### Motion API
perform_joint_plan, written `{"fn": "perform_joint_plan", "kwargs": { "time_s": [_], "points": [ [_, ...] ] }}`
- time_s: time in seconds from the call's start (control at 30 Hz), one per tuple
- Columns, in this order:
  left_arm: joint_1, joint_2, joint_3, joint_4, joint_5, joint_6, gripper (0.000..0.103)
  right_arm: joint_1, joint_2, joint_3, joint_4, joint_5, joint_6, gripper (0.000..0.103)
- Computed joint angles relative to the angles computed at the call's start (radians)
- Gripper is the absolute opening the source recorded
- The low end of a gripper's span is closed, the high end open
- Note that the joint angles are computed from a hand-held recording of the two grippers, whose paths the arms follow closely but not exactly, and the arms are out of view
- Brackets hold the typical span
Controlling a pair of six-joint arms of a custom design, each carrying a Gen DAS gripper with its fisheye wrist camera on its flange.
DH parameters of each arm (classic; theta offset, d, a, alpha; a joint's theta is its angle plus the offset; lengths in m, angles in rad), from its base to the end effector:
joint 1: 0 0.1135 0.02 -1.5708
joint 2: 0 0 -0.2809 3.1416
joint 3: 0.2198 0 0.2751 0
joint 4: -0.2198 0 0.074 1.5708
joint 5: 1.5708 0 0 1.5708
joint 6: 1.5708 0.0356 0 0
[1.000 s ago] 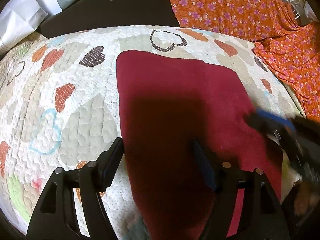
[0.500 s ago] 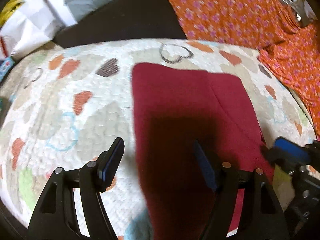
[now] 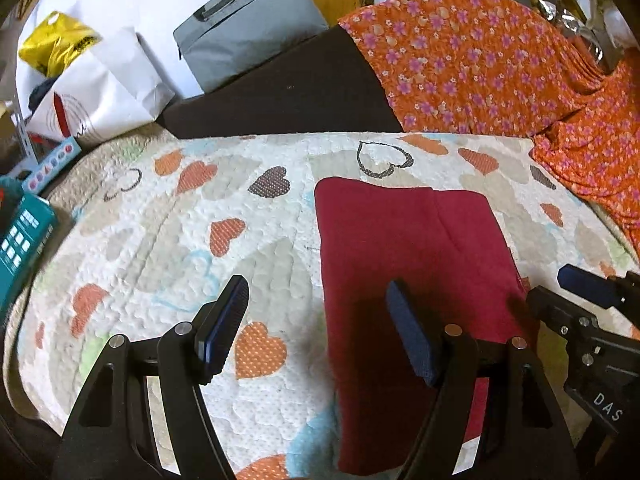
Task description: Fold small clothes
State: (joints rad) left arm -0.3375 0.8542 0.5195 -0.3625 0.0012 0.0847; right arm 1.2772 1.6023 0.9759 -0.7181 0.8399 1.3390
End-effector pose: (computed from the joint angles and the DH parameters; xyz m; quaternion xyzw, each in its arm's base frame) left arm 0.1819 -0.0639 0.2234 0.1901 0.8859 -0.0539 0.4196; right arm 0.1132 0.2828 0.1902 0.0740 0.9054 -0.0056 0.4180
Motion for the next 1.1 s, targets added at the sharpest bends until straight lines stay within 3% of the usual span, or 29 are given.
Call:
{"fn": "perform_joint_plan", "kwargs": {
  "time_s": [0.17,1.1],
  "points": [
    [0.027,0.022,0.006,-0.007,0.030,-0.002,0.072,-0.006,0.000,-0.004,0.020,-0.006,-0.009,0.040],
    [-0.011,0.048,0.000,0.027,-0.009,-0.011,0.072,-0.049,0.021,-0.006,0.066,-0.026,-0.024,0.043]
  ]
}}
